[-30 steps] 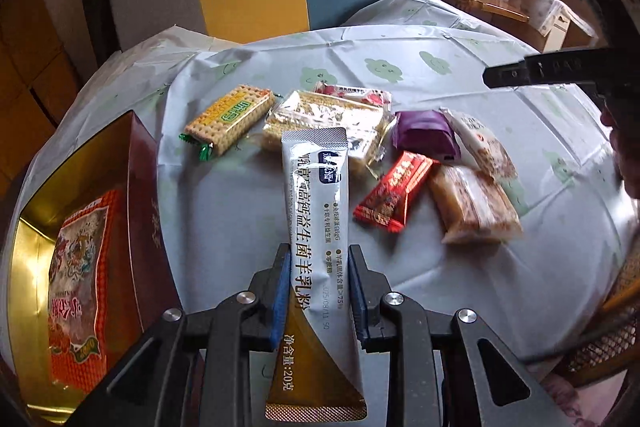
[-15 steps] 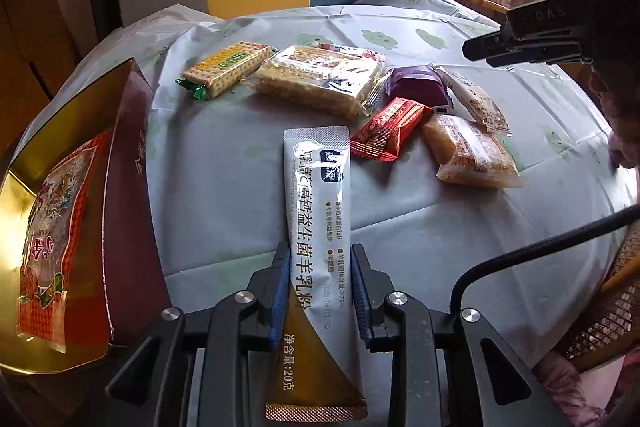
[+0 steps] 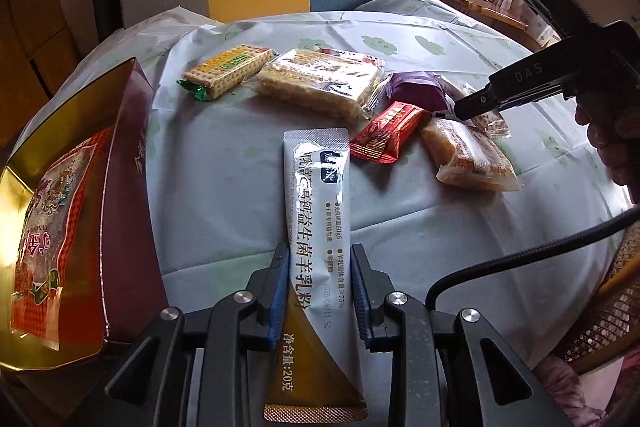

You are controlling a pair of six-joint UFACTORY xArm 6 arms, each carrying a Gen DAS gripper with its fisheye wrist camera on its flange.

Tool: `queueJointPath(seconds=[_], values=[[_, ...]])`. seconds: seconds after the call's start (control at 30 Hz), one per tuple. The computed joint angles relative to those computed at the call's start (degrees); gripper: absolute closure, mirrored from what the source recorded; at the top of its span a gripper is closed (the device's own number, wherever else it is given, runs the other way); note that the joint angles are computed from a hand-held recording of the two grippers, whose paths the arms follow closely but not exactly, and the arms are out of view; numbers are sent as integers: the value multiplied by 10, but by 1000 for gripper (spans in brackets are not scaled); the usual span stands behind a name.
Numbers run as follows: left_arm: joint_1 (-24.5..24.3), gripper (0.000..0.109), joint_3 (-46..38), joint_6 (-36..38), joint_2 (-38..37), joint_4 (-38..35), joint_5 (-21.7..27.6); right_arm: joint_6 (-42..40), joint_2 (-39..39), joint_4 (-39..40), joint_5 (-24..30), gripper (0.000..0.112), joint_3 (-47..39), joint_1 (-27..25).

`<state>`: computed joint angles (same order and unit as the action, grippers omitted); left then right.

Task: Organize snacks
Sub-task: 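Carry the white sachet over the tin and lower it inside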

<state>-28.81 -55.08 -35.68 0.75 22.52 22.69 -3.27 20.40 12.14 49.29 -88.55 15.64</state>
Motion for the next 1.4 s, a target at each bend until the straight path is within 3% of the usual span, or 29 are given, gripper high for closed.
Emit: queueJointPath(seconds=[0.03,0.23,0.43,0.7,0.93,1.13,1.4], values=[[0,80,0,0,0,2,1,-3,5,4,11,77,-5,-1],[-2,82,-3,-2,-7,12,3,35,11,-57,22,78,-6,-2],[5,82,9,-29,-45,41,-14,34,3,-65,13,77,9,-1],[51,82,23,-70,-102,44,-25,34,4,-77,1,76,14,4],[104,82,-6,-137,-101,100,57,33,1,-112,-4,76,18,14],[143,82,-41,-147,-63,112,91,33,0,-120,-6,76,20,16],[159,77,-93,-153,-8,115,107,36,1,-123,-8,76,20,19]])
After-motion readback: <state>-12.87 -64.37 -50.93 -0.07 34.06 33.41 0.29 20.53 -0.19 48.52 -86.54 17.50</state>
